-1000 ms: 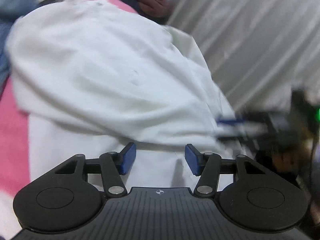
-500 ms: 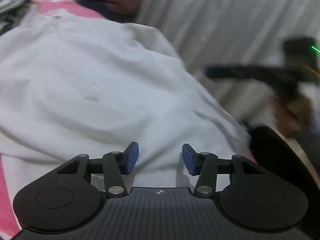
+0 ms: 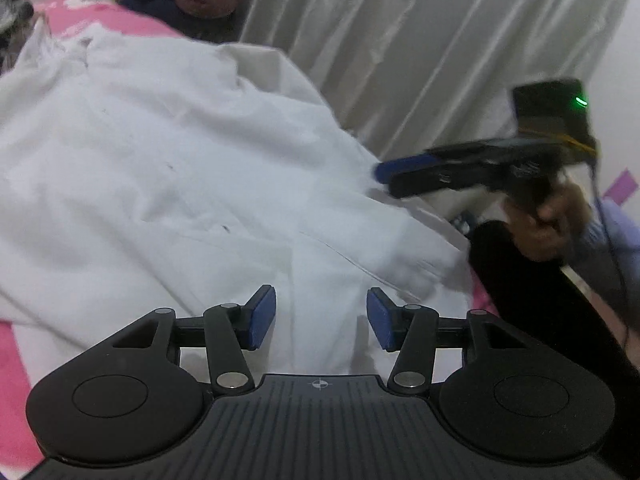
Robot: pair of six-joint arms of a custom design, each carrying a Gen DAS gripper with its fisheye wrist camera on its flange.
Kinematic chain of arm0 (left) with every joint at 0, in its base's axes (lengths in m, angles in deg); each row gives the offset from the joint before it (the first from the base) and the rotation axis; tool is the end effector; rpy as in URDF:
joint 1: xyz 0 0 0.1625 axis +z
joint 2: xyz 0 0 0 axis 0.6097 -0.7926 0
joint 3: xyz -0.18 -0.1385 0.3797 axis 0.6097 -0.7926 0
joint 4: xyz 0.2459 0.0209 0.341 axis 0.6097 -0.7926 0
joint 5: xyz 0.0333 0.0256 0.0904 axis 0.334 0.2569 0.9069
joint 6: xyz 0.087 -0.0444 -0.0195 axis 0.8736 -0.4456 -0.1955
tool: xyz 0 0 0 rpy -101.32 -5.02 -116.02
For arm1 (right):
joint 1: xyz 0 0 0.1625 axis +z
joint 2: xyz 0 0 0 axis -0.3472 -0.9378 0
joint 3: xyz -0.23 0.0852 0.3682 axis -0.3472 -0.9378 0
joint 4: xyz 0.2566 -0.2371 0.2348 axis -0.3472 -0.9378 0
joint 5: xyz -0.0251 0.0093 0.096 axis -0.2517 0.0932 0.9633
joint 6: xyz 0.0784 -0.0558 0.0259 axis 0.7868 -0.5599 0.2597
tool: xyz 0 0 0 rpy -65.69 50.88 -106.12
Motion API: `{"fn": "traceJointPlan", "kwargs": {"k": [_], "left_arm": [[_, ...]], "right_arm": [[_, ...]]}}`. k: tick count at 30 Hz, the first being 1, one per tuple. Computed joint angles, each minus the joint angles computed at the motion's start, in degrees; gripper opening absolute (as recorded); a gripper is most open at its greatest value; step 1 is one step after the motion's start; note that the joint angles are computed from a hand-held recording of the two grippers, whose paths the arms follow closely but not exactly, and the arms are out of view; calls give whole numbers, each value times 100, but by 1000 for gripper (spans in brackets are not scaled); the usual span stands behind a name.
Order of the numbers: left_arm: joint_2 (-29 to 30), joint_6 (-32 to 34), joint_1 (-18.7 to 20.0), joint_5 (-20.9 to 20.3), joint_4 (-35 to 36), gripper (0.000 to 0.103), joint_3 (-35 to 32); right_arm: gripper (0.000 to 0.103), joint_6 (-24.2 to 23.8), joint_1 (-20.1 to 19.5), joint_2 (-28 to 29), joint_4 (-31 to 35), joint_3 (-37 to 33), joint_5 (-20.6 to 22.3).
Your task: Fold clothes
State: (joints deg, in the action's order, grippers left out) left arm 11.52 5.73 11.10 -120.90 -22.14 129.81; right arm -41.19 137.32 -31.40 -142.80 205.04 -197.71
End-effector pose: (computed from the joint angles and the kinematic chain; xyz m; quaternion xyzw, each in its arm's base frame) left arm -0.4096 -0.6592 0.2461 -0.5307 -0.8462 -0.0413 0.0221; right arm 0.2959 -0.4045 0.4147 0.0434 -0.8968 0.4181 0.1381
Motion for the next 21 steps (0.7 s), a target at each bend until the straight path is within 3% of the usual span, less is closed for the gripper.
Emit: {"fn": "traceJointPlan", "kwargs": {"k": [4,5,6,12,15,17,21], "left_arm": [[332,-207,56,-192,278,27,-334],[359,-176,63,-342,355,6,-405],[394,-113,57,-447,338,0,-448],[215,-415,-94,-350,-1336,0,-295],[-210,554,-375,65,-2771,0,433],[-515,1159,-508,157,-2926,0,905],[-900,2056,-659,469,-2137,0,1721]], "right_arm": [[59,174,-33,-117,-61,64,20],[59,201,-36,-134,-81,74,0],[59,228,-38,-150,-100,83,-21],[60,196,-33,-217,-159,53,-156],[60,95,-14,-246,-335,32,-192],[60,40,3,-264,-516,36,-222],[60,39,-10,-324,-839,115,-120]]}}
